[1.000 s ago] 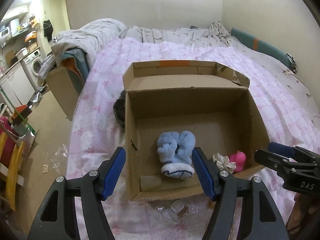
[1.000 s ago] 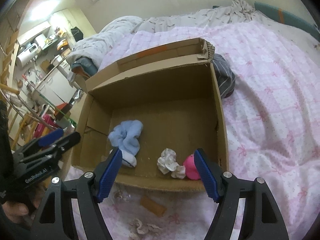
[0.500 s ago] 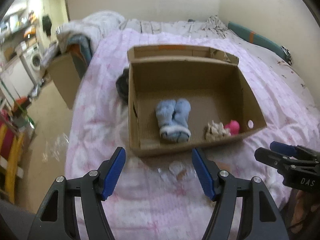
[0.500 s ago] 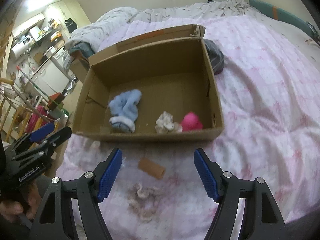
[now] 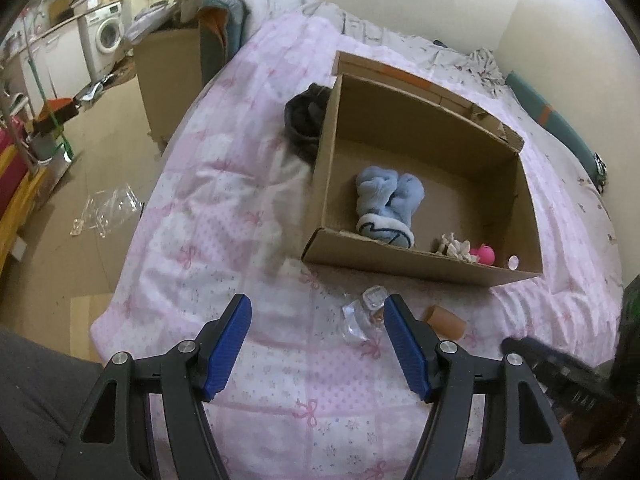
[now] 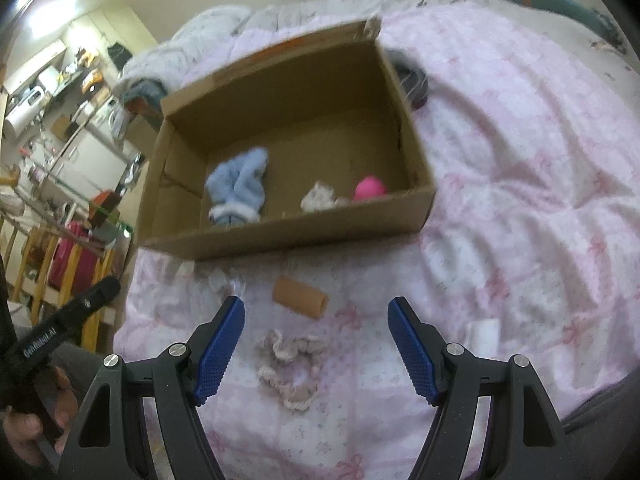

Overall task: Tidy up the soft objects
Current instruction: 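Lower the right tool onto the beige lace scrunchie and grasp it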

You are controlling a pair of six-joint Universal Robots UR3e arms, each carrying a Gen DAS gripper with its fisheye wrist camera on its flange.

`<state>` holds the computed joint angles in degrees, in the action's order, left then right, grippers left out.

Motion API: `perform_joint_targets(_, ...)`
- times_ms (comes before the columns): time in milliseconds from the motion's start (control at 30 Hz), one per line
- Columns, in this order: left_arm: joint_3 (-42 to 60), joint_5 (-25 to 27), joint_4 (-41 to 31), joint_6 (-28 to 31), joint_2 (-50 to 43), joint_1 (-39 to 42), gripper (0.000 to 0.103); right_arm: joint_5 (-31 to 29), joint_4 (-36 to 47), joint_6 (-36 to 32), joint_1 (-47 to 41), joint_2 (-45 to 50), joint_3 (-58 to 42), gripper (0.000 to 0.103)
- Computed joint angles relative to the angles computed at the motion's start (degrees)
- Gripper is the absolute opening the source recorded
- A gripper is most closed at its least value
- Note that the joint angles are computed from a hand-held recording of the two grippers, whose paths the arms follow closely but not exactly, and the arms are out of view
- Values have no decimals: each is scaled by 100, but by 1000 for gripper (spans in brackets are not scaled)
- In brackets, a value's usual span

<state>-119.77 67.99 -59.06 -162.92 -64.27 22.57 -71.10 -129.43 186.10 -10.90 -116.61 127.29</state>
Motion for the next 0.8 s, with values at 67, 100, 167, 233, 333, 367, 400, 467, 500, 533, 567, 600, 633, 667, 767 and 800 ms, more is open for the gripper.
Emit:
perform_joint_targets(67,-3,59,71,-55,-48,-40,66,158,114,-54,62,201,-17,78)
perform_joint_targets(100,-12,72,109,-104,-55,-50,66,247,152,-68,112,330,-19,78)
perform_joint_targets(167,1,75,144,-159,-79,-60,66,326,220,-102,232,603,-68,78)
perform_joint_targets(233,-1,95,171,-212,-85,-65,66,186,222,-90,481,1011,-211,78)
perform_joint_targets(333,-2,138,206,-261,-149,-57,66,60,147,-42,745,1465,-349,78)
perform_joint_targets(367,2,146,202,-271,-172,-47,66,41,123,-45,827,1601,-399,78)
perform_joint_targets(400,6,144,189,-266,-185,-27,66,-19,88,-38,933,1727,-459,78)
perform_joint_targets(467,14,172,188,-291,-231,-6,66,-200,13,-45,1191,1982,-610,78)
perform_joint_targets(500,11,192,192,-310,-248,0,66,-322,-43,-47,1328,2109,-679,78)
perform_joint_targets(533,17,207,188,-326,-271,8,66,-530,-124,-26,1502,2229,-759,78)
perform_joint_targets(567,14,206,178,-328,-287,28,66,-814,-222,-45,1711,2356,-851,78)
perform_joint_targets(600,14,210,175,-337,-300,36,66,-1140,-242,-95,1953,2506,-1001,77)
perform_joint_targets(633,17,235,187,-356,-327,47,66,-1280,-231,-150,2087,2606,-1090,74)
perform_joint_targets(667,18,267,207,-378,-361,52,66,-1282,-234,-159,2125,2637,-1101,57)
perform_joint_targets(767,16,341,264,-480,-475,52,66,-1316,-207,-155,2168,2610,-1095,34)
perform_joint_targets(800,38,371,271,-530,-552,37,66,-1254,-229,-156,2131,2565,-1055,28)
